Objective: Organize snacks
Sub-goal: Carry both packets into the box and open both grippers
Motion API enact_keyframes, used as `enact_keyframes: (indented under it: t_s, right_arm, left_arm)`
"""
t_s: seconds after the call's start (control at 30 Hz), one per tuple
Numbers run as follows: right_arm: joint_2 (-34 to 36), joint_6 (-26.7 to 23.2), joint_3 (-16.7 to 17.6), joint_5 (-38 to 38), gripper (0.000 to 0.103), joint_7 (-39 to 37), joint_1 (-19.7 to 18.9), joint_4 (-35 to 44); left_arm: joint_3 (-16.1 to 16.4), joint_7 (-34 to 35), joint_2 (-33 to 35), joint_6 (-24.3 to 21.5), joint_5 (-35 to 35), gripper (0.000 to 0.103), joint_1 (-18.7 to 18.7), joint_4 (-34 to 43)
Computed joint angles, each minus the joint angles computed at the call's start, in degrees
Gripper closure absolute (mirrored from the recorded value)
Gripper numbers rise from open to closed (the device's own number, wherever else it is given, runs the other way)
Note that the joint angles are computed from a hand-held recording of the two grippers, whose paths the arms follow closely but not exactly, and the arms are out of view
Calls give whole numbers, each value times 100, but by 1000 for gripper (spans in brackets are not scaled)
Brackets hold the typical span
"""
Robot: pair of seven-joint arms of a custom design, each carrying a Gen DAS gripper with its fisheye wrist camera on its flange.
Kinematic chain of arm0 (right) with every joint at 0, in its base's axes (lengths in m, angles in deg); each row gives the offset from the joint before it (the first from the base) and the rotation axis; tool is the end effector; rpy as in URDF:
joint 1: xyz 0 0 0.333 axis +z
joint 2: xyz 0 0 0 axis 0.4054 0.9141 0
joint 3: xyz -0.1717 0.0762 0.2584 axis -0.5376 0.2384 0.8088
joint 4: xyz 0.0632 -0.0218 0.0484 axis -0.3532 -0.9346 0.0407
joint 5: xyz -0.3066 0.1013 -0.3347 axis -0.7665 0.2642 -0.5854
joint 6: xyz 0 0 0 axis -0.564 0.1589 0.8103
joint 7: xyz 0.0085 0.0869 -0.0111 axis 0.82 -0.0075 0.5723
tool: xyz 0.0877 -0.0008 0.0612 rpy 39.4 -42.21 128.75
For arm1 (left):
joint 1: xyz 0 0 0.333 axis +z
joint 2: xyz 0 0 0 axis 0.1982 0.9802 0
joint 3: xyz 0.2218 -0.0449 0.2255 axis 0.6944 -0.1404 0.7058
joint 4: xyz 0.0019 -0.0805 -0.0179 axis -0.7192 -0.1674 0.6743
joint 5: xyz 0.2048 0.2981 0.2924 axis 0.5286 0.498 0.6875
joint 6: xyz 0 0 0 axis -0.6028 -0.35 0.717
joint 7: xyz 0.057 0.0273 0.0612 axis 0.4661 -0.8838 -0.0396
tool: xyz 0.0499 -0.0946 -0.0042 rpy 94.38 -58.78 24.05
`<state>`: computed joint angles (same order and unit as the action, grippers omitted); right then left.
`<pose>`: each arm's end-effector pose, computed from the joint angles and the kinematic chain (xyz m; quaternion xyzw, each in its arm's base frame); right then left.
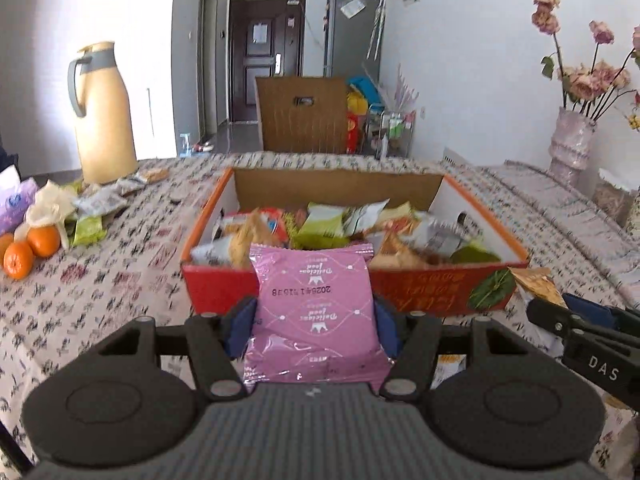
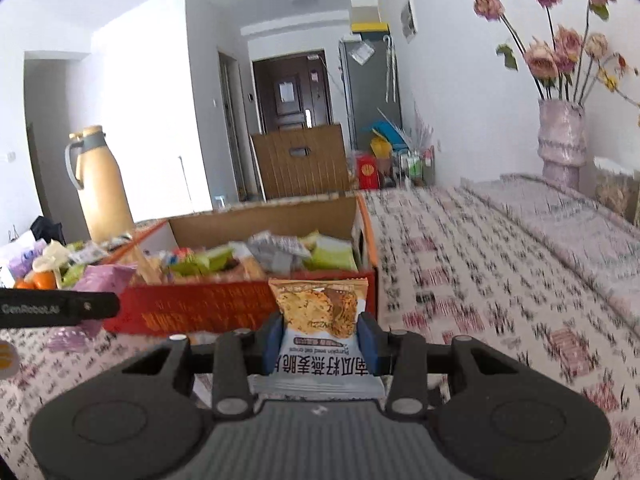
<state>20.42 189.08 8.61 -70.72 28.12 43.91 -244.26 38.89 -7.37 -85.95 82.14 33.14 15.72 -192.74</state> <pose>0.4282 0.2371 0.4047 -0.6707 0.5119 -0.2571 0.4713 0.3902 -0.2401 0.4405 -0.6871 0.5394 -0.3142 0.3718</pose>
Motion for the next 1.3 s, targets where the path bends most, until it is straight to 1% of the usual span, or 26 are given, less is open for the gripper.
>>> enact_keyframes:
  t_s: [0.13, 0.27, 0.43, 0.57, 0.7, 0.9, 1.0, 1.07, 1.13, 1.2, 1.3]
  right_arm:
    - [109, 134, 10, -1, 64, -99, -19, 235]
    - [320, 315, 78, 179, 64, -362, -32, 551]
    - [630, 454, -36, 197, 64, -593, 84, 977]
    - [892, 512, -152, 191, 64, -663, 185, 1318]
    - [1216, 507, -241, 178, 64, -791, 263, 1697]
    - [1789, 450, -379, 363, 64, -1059, 399, 2312]
    - [2073, 602, -449, 553, 64, -1156, 506, 2469]
    - [2189, 632, -500, 612, 64, -1200, 558, 2503]
    - [2198, 500, -524, 432, 64, -1047, 530, 2506]
    - [2182, 362, -544, 250, 64, -868, 492, 2494]
    - [2190, 251, -578, 225, 64, -881, 525, 2495]
  left_arm:
    - [-168, -128, 33, 134, 279, 41, 279, 211]
    - [-346, -312, 124, 225, 600, 41, 581, 464]
    - [-552, -669, 387, 296, 1144, 41, 1002, 853]
    - [-575, -1094, 654, 285, 1705, 41, 1197, 1115]
    - [-515, -1467, 1025, 160, 2276, 41, 1296, 1409]
    - [-338, -1865, 1668, -87, 2949, 41, 1286, 1773]
    - [-245, -2099, 1989, -223, 3281, 41, 1238, 1864]
    - [-123, -2086, 2155, -269, 3363, 41, 1141, 1896]
    - [48, -2039, 2285, -215, 3367, 41, 1018, 1923]
    - [164, -2040, 2334, -265, 3444, 41, 888, 1914]
    - [355, -2049, 2381, -326, 3508, 41, 687, 1898]
